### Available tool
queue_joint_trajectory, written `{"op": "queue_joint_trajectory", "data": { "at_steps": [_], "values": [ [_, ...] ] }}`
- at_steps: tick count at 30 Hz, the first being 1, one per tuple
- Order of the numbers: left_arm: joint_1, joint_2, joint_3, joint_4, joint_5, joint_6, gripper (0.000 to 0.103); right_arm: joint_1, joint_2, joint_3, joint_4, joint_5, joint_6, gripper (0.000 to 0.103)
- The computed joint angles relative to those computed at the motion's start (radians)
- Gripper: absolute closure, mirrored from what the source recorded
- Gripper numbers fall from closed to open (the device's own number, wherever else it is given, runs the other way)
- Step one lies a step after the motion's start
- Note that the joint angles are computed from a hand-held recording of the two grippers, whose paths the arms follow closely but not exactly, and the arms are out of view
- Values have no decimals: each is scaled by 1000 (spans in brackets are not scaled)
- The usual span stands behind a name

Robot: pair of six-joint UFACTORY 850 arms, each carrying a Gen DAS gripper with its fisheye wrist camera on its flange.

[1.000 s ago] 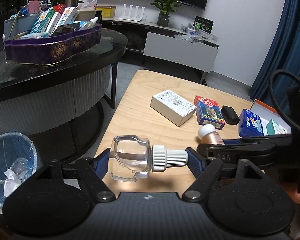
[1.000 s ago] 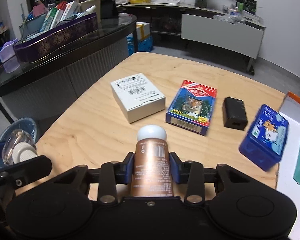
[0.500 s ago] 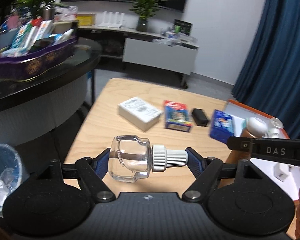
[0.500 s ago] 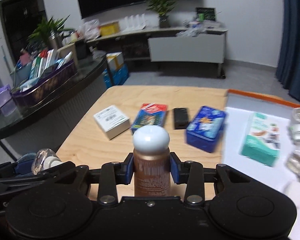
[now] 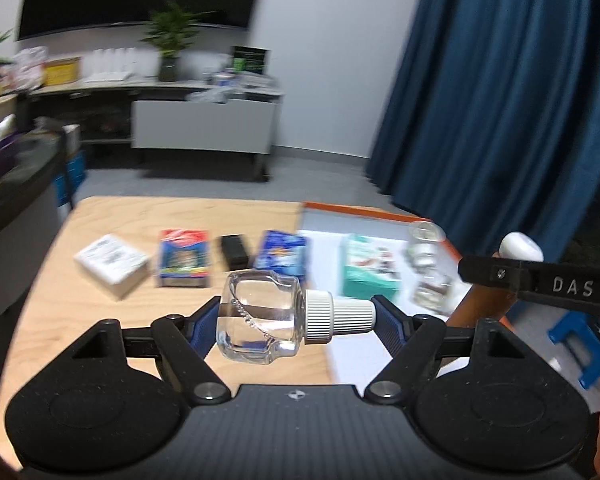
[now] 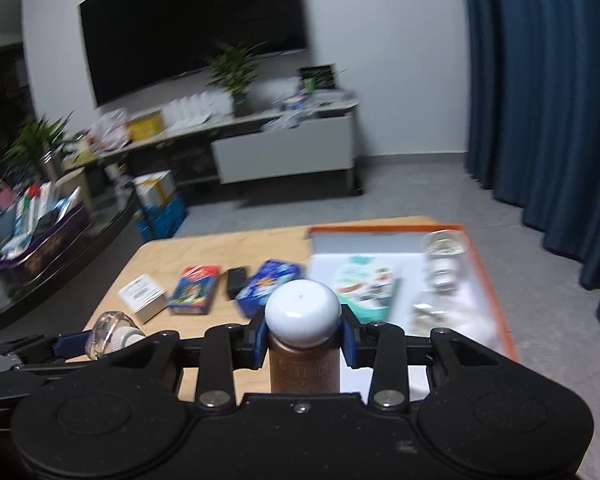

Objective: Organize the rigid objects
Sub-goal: 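Carry glass bottle with left tool while right tool carries bronze tube over tray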

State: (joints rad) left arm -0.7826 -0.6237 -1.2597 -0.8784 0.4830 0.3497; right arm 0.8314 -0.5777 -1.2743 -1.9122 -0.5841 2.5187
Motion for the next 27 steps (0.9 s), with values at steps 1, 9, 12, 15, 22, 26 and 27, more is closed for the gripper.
{"op": "queue_joint_trajectory", "data": {
  "at_steps": [1,9,12,15,22,26,27],
  "values": [
    [-6,-10,-15,15,-9,0,24,-1,18,24,11,-19,4,60],
    [-30,-83,-133,58,-81,39,24,-23,126,170,71,-117,34,60],
    [-41,-100,-164,14,-88,94,24,-26,138,193,75,-133,43,60],
    [-48,-106,-175,-12,-79,122,24,-30,144,210,62,-133,64,60],
    [-54,-105,-180,-73,-80,165,24,-41,128,205,58,-100,60,60],
    [-54,-105,-182,-91,-78,178,24,-42,121,193,66,-90,35,60],
    [-54,-104,-181,-90,-77,178,24,-41,120,191,68,-88,26,60]
  ]
}}
